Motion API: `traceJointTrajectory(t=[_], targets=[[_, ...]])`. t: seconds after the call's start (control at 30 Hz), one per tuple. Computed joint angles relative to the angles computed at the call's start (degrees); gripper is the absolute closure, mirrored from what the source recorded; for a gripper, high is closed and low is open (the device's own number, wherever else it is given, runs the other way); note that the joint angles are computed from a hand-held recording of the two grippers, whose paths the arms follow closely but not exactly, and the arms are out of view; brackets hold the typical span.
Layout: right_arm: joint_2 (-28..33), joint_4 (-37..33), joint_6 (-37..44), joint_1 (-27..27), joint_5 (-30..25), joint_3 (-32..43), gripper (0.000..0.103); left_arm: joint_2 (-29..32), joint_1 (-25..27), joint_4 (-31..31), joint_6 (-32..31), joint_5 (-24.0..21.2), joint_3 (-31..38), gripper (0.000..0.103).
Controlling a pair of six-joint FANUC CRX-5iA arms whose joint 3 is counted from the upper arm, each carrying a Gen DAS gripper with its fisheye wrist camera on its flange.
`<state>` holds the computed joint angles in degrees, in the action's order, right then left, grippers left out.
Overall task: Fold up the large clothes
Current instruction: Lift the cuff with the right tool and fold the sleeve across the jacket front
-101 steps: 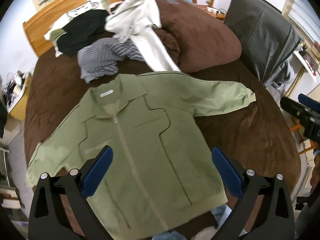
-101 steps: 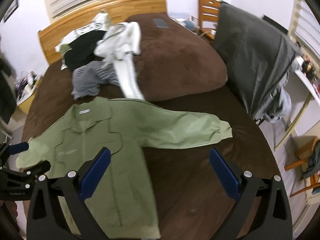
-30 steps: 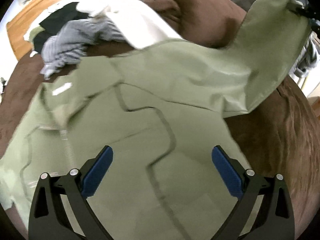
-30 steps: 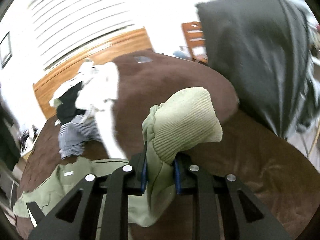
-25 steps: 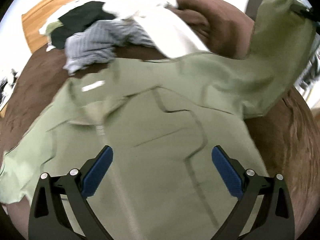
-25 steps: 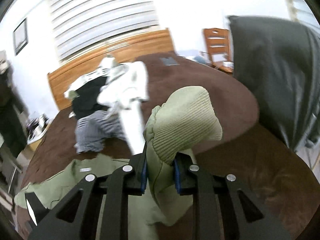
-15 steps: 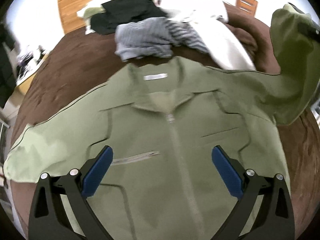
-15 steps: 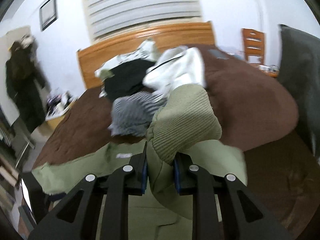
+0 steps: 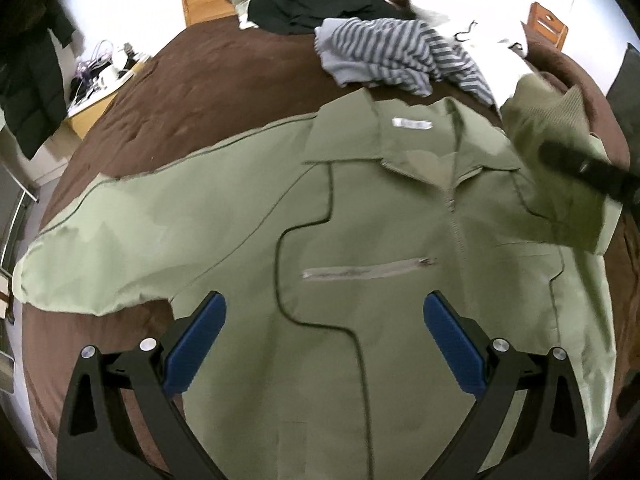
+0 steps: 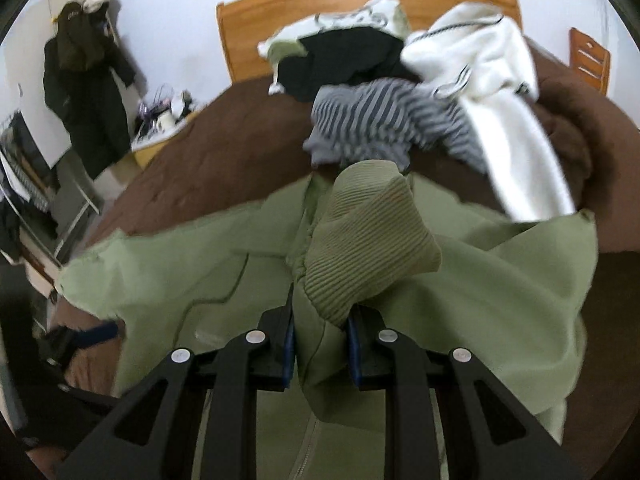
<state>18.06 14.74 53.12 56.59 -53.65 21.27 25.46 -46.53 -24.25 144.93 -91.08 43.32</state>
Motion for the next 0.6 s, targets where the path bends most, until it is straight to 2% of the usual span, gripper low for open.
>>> traceJointTrajectory(t=[0.23,0.37,0.43,0.47,0.5,0.6], targets=[[1.01,-0.75,-0.73,1.21,0.49,-2.74,0.082,-2.83,1.1,0.67,1.27,4.52,-6.88,0.006],[-0.19,-1.35,0.03,1.34,1.03,-3.5,0.067,-3.96,1.91,1.6,1.66,6.43,-8.68,0.006],[-1.46,-0.22,-0.56,1.7,0.91,-3.66,0.056,-4.65,2.16,1.81,1.54,7.01,-9.17,0.006],[-2.11,1.13,-1.28,2.1,0.91,-4.02,0.046,-4.97,2.32,1.9,0.99,7.14,-9.17,0.006],[-3.07,2.87,-2.31,2.63,0.93,-4.66,0.042,-5.11,2.42,1.97,0.51,7.2,-9.15,0.006],[-5.05,4.92,-4.03,3.2,-1.34,-5.02,0.042,-5.52,3.24,3.32,-1.9,8.17,-9.17,0.006]])
